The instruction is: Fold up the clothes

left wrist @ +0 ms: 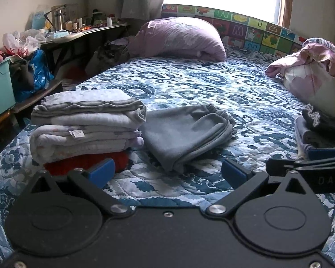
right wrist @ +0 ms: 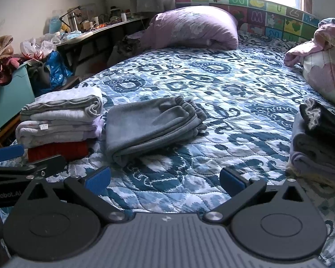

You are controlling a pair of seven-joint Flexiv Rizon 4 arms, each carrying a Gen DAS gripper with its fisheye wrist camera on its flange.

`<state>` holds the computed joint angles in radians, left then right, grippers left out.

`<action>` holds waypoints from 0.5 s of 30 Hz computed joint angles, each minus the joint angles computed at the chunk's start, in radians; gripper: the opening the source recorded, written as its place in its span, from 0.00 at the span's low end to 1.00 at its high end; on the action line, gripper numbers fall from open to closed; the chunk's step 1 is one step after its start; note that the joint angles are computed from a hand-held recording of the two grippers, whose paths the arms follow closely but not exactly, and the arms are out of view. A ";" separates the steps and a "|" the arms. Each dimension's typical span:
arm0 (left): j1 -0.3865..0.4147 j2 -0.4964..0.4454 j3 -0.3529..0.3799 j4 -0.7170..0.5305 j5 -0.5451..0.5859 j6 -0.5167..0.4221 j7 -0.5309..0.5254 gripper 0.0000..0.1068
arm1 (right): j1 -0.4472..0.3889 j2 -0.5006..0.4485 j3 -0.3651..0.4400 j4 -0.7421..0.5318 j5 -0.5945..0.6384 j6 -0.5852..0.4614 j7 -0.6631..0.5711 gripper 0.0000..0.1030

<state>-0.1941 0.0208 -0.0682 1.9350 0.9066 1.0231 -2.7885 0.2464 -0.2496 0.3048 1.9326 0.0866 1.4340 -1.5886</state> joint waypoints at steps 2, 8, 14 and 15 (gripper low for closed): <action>0.001 0.000 0.000 0.000 -0.002 0.002 0.002 0.96 | -0.001 0.000 0.000 0.000 0.003 0.000 0.000 1.00; -0.001 -0.001 -0.002 -0.005 -0.001 -0.003 0.007 0.96 | -0.002 0.000 0.001 -0.001 0.003 0.003 0.001 1.00; -0.003 -0.005 -0.002 -0.009 -0.001 -0.003 0.008 0.96 | -0.002 0.000 -0.001 0.000 0.007 0.003 -0.001 1.00; -0.003 -0.005 -0.001 -0.010 -0.001 -0.003 0.009 0.96 | -0.003 0.000 0.000 -0.001 0.009 0.003 -0.001 1.00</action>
